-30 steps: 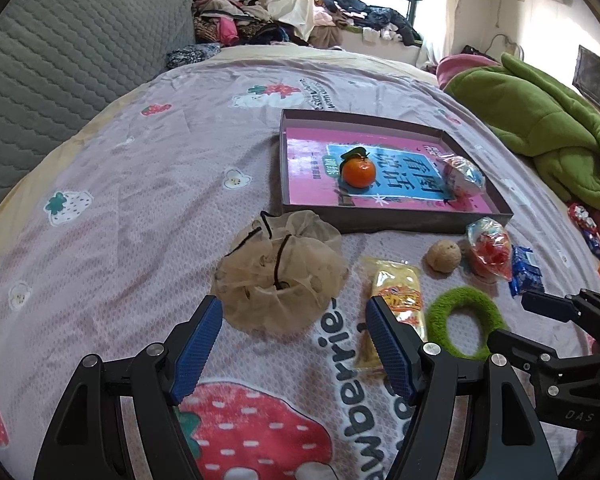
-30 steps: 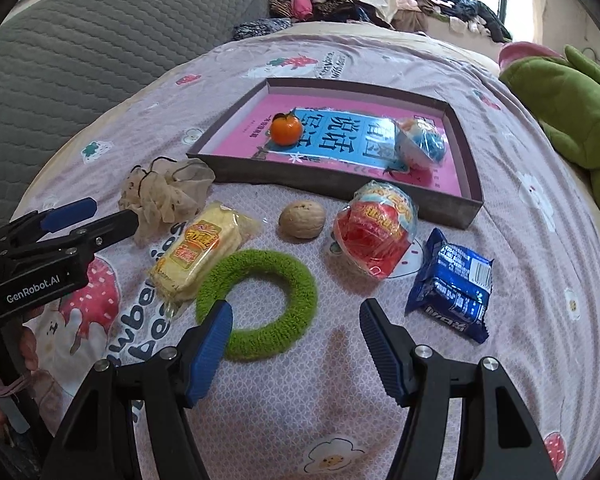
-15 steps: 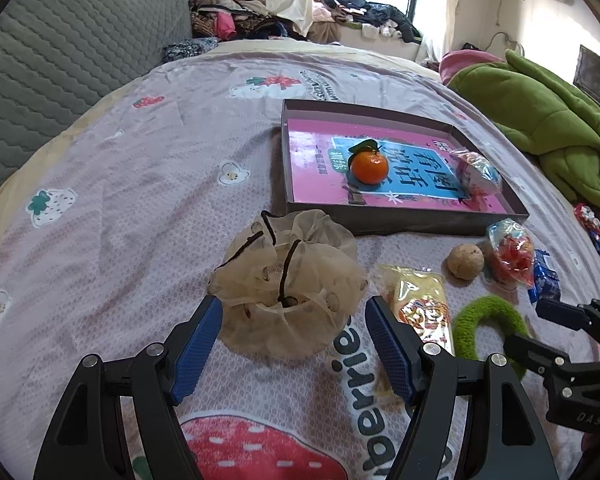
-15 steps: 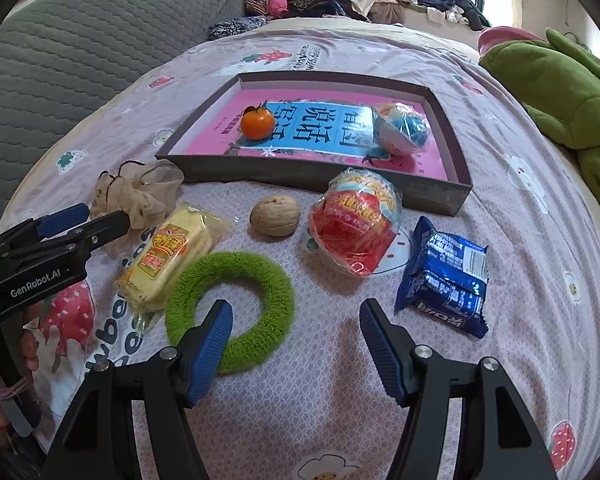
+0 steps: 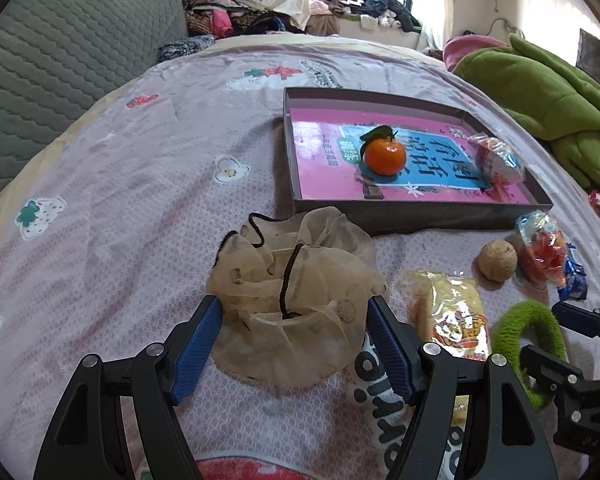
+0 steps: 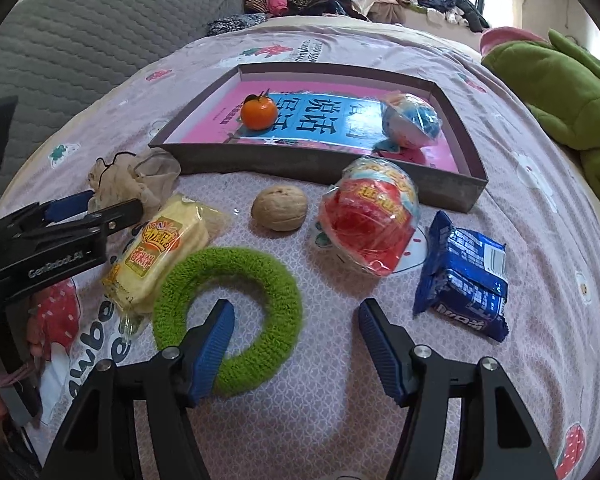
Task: Organize objects
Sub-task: 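Move left tool to the beige mesh pouf while right tool approaches the green ring, then close left tool on the mesh pouf while right tool closes on the green ring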
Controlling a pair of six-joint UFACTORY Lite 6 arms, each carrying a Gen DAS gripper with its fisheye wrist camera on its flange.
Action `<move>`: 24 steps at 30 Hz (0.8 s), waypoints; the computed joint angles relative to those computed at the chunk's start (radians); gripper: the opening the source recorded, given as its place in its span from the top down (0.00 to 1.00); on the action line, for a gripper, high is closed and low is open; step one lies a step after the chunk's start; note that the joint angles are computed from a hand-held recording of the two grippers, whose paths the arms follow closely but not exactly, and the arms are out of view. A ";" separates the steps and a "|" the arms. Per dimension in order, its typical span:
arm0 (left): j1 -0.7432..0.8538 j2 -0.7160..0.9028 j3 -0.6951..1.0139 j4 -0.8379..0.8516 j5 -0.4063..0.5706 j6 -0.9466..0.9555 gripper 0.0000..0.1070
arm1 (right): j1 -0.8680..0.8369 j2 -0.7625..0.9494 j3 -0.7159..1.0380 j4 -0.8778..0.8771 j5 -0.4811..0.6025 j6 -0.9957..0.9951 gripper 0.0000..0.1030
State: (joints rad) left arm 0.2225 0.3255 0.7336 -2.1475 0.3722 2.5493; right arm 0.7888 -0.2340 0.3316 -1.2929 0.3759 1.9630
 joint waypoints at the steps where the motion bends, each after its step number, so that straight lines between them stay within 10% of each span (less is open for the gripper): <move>1: -0.005 0.014 0.010 -0.005 -0.003 0.003 0.30 | 0.006 0.008 0.003 -0.008 0.005 0.008 0.40; 12: -0.040 0.075 0.046 -0.126 -0.007 0.118 0.30 | -0.001 0.019 -0.007 -0.175 -0.045 0.140 0.60; 24: -0.005 0.033 0.013 -0.005 0.026 0.011 0.79 | 0.000 -0.015 -0.030 -0.241 -0.077 0.205 0.83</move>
State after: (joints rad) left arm 0.2177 0.3588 0.7468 -2.1530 0.3982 2.5604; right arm 0.7887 -0.2490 0.3017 -1.5340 0.2987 2.1677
